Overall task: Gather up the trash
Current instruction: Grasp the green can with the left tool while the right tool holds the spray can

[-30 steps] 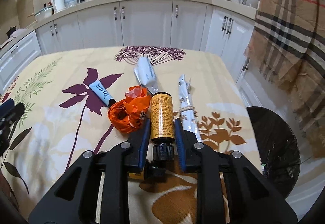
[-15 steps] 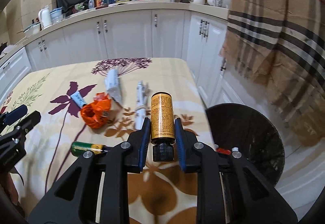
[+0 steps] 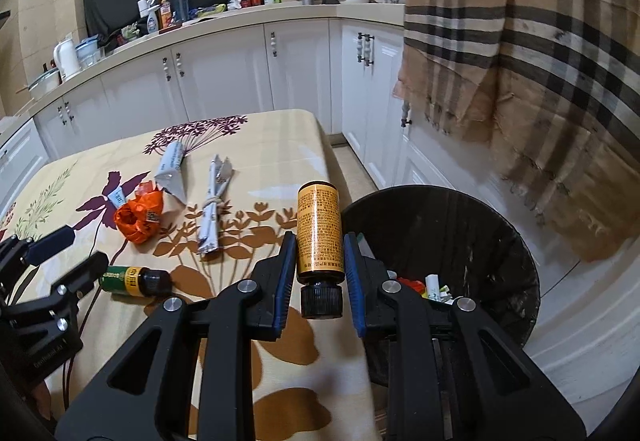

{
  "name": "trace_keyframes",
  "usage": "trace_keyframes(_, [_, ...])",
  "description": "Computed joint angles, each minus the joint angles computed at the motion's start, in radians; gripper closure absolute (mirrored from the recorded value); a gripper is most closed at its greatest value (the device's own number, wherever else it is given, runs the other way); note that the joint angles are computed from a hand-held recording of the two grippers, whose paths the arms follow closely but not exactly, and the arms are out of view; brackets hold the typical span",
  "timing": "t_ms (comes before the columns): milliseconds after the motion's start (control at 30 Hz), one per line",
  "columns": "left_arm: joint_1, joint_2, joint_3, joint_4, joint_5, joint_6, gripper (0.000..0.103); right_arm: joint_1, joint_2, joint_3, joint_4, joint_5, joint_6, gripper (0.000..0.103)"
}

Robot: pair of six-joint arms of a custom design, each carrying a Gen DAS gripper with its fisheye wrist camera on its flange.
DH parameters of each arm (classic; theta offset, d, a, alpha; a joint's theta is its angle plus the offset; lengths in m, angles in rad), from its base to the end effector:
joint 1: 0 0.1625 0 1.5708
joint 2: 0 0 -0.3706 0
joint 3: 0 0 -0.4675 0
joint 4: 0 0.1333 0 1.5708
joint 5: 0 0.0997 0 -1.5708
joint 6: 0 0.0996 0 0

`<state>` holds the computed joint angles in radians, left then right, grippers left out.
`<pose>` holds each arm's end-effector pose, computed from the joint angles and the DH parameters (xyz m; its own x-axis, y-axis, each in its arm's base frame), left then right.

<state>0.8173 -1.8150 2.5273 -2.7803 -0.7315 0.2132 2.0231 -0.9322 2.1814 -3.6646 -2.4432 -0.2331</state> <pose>-0.1112 -0.4217 0.2056 -0.5862 0.3293 -0.7402 0.7422 0.5846 -0.3278 0.2623 -0.4093 0.0486 -0.7392 0.0898 0.6675 -0.4738 0.6352 -0.6100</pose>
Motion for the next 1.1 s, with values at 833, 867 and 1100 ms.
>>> trace_keyframes(833, [0.034, 0.078, -0.068, 0.204, -0.081, -0.004, 0.059, -0.036, -0.049, 0.046, -0.031, 0.040, 0.009, 0.080])
trace_keyframes(867, [0.033, 0.078, -0.068, 0.206, -0.084, 0.000, 0.063, -0.036, -0.050, 0.046, -0.031, 0.041, 0.009, 0.080])
trace_keyframes(1100, [0.020, 0.084, -0.060, 0.197, -0.079, 0.026, 0.077, -0.038, -0.052, 0.047, -0.031, 0.042, 0.007, 0.080])
